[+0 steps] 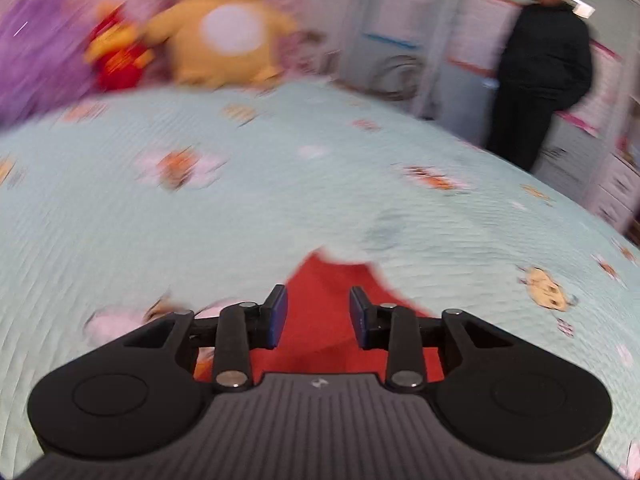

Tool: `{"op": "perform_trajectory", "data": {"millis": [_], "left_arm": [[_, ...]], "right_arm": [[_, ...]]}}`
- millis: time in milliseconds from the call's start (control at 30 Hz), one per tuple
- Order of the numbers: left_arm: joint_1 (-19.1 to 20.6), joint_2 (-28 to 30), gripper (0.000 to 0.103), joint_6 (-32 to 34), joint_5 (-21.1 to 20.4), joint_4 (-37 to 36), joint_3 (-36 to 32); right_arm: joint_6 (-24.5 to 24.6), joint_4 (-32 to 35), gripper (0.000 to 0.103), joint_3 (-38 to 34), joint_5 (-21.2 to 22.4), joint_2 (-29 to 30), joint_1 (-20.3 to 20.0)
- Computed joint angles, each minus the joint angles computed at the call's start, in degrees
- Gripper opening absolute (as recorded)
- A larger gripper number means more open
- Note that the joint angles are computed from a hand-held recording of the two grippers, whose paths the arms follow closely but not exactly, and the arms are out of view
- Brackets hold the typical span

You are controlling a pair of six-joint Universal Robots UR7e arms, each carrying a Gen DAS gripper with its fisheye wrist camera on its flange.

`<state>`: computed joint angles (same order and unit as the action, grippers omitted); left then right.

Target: Fold clothes

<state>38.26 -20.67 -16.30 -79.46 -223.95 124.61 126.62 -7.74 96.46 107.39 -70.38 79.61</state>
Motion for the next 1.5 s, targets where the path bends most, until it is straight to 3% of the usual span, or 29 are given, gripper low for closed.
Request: {"op": "perform_trajectory", "data": {"millis": [100,233,300,500,567,700,767,833,900,967,1067,1167,1233,1300,1367,1433,1500], "left_arm": [[0.09,0.06,0.093,-0.07,-0.14,-0.17,-0.03],[-0.05,0.21,0.093,0.10,0.05,-0.43,0.01],[-0.14,0.28,0.093,0.22,0.19,-0.55,0.03],[-0.15,0.40,0.095,0.43,0.16,-0.67,-0.08],[-0.07,0.46,0.095,0.50,0.06,-0.69,-0.17],[0.03,0.71,0.097,0.74,-0.30,-1.09,-0.29],[0.07,0.79,0.099,0.94,-0.51,-1.16,-0.36],[0.17,0.86,0.100,1.03,-0.78,-1.28,-0.42],[0.26,0.95,0.100,1.05,-1.00,-1.51,-0.41],[0.30,0.98,0.100,1.01,-1.11,-1.64,-0.40],[0.22,1.01,0.100,1.12,-0.99,-1.57,-0.47],[0.26,0.98,0.100,1.14,-1.05,-1.60,-0.44],[0.28,0.93,0.100,1.10,-1.11,-1.60,-0.43],[0.33,0.94,0.100,1.13,-1.15,-1.61,-0.45],[0.34,0.97,0.100,1.14,-1.18,-1.64,-0.46],[0.33,1.00,0.100,1.17,-1.15,-1.66,-0.47],[0.24,1.01,0.100,1.23,-1.00,-1.61,-0.48]], "right_arm": [[10.56,1.97,0.037,-1.53,-0.01,-2.90,-2.36],[26.42,4.56,0.037,0.10,-7.48,-8.83,-9.11],[29.00,4.12,0.037,0.10,-7.18,-9.50,-11.71],[25.24,4.37,0.038,-4.54,-5.16,-5.01,-14.65],[24.59,3.56,0.040,-5.71,-6.73,-3.91,-15.29],[26.35,12.36,0.043,-13.57,-8.17,0.79,-16.00],[28.17,16.10,0.029,-17.22,-7.47,3.00,-16.24],[30.68,15.63,0.005,-16.72,-11.44,2.09,-17.75],[32.20,15.01,0.004,-16.02,-14.01,0.89,-19.05],[30.81,16.56,0.004,-17.90,-12.50,1.79,-19.47],[28.62,16.05,0.004,-18.07,-13.57,2.33,-20.10],[32.52,16.01,0.007,-17.85,-16.77,1.86,-21.64],[34.33,14.66,0.016,-16.42,-17.18,0.69,-22.07],[37.42,10.61,0.025,-12.18,-18.56,-2.63,-22.87],[39.21,6.71,0.027,-7.69,-20.18,-6.11,-23.45],[36.95,8.19,0.027,-5.67,-21.45,-7.75,-23.12],[28.94,9.01,0.027,-3.88,-19.64,-7.84,-20.57]]}}
